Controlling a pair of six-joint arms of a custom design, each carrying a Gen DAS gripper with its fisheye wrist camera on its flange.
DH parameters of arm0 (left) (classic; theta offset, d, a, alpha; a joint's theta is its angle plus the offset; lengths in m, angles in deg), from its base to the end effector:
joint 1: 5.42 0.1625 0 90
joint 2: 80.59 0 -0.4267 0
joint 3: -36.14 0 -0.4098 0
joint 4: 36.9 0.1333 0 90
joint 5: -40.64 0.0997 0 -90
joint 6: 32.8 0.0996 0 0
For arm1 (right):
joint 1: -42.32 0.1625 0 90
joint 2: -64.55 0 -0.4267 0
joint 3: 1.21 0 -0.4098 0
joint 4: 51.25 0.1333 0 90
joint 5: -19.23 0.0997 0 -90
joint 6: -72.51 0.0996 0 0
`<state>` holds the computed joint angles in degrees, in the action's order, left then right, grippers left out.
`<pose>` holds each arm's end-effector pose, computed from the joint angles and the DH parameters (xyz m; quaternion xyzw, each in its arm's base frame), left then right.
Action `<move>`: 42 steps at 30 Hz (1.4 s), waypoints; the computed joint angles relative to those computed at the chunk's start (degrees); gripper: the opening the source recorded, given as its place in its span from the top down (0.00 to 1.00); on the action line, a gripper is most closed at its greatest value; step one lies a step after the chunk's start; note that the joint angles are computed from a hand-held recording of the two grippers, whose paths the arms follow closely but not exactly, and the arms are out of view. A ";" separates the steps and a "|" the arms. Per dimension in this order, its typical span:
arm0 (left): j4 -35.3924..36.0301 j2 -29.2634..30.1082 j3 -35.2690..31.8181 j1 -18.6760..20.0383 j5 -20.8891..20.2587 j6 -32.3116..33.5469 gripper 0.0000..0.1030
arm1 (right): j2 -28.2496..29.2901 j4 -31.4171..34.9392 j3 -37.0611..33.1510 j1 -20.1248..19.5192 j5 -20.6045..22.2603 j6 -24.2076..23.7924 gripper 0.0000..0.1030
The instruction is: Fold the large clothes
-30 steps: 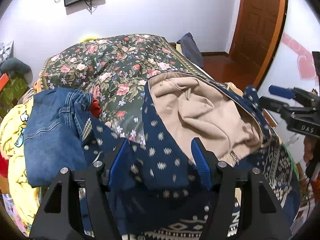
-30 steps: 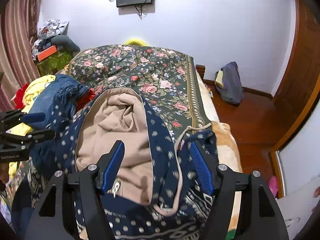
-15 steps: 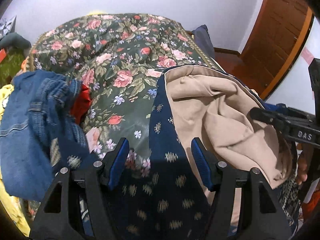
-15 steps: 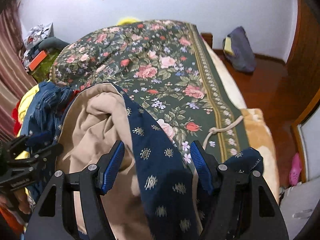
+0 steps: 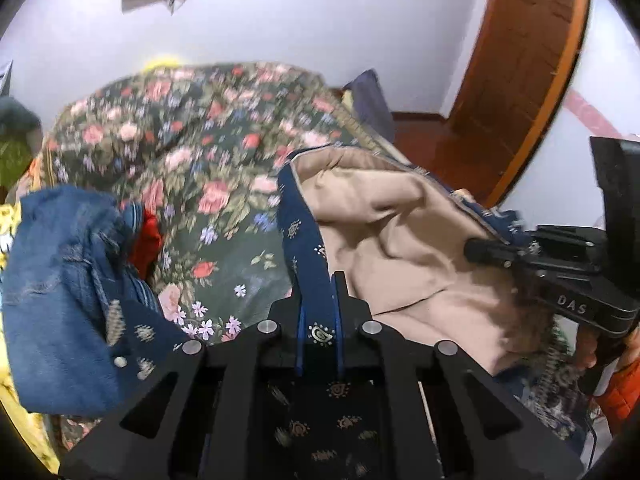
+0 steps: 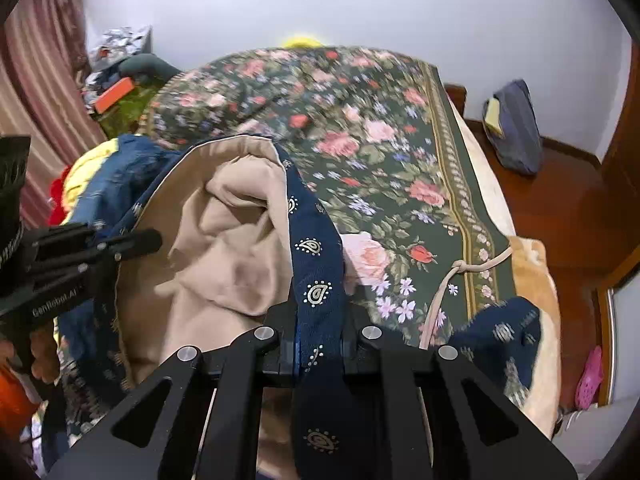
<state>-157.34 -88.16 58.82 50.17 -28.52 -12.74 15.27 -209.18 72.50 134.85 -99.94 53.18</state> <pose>-0.3916 -0.8704 0.0485 0.4246 0.8777 -0.1525 0.1615 0.1193 -0.7792 0.3220 0.0788 -0.9003 0.3206 0.2838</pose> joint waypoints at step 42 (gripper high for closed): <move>-15.50 -36.34 60.25 -2.89 3.79 1.73 0.59 | -19.10 -10.94 33.63 4.40 -4.92 9.14 0.76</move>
<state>-172.84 -124.50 119.08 47.28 -24.73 -11.01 -3.83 -220.12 106.13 139.25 -104.85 62.31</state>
